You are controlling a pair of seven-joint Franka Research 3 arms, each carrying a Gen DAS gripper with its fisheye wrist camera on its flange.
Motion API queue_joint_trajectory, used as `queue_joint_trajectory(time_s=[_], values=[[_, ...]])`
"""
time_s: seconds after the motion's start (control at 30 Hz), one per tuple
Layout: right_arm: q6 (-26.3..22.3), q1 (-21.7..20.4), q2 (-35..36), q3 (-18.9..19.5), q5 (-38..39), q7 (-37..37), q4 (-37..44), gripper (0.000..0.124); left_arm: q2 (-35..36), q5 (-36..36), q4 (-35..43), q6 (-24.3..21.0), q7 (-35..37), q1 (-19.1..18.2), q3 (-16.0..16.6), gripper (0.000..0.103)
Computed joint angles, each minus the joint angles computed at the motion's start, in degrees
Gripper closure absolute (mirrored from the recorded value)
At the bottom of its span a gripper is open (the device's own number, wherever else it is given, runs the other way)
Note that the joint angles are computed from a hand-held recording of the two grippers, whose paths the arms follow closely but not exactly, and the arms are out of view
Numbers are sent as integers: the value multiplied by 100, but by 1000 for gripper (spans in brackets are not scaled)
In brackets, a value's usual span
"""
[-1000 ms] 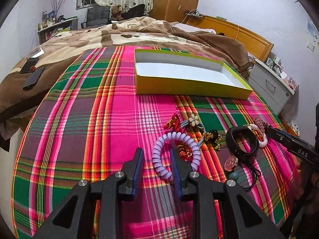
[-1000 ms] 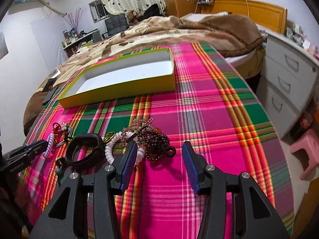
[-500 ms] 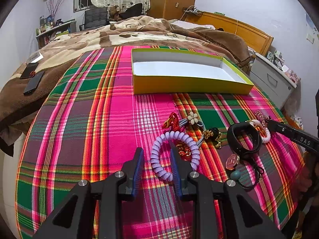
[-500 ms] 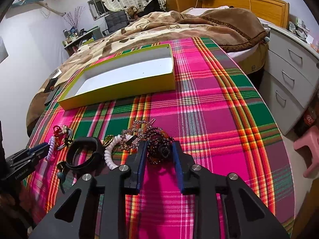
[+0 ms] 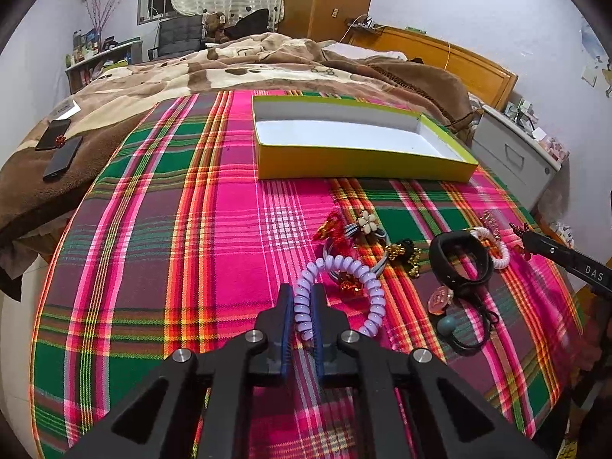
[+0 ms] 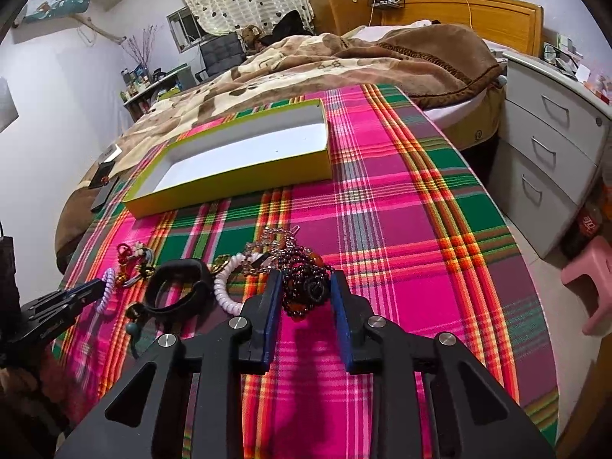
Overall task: Organize jewelry
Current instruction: 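Grasp the lavender coil hair tie with the left tool while the right tool grasps the brown beaded bracelet, then carry both items into the yellow box and open both tools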
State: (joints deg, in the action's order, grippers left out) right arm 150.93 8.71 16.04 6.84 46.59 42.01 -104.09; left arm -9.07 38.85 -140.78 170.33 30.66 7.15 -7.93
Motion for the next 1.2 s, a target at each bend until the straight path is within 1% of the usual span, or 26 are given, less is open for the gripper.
queue_joint_trajectory(time_s=[0.17, 0.33, 0.5, 0.7, 0.8, 1.0, 1.1, 1.2], values=[[7, -45, -166, 48, 289, -249, -94, 98, -205, 106, -100, 84, -116, 61, -45, 94], [-12, 6, -236, 48, 478, -427, -44, 98, -311, 93, -20, 66, -5, 98, -99, 94], [-14, 93, -168, 67, 500, -467, 153, 98, -232, 60, 235, 93, 246, 95, -76, 94], [-5, 231, 100, 127, 277, -367, 591, 98, 78, 106, 757, 80, 492, 113, 0, 94], [-12, 304, 366, 155, 29, -200, 966, 98, 357, 78, 1118, 48, 671, 65, 91, 94], [-105, 481, 1118, 183, -710, 300, 2033, 98, 1163, -370, 2055, -37, 1390, -121, 339, 94], [-286, 569, 1629, 181, -1126, 640, 2769, 98, 1600, -909, 2541, -69, 1961, -143, 377, 94], [-603, 628, 2188, 190, -1472, 1010, 3601, 98, 2025, -1136, 3055, -199, 2232, -206, 466, 94]])
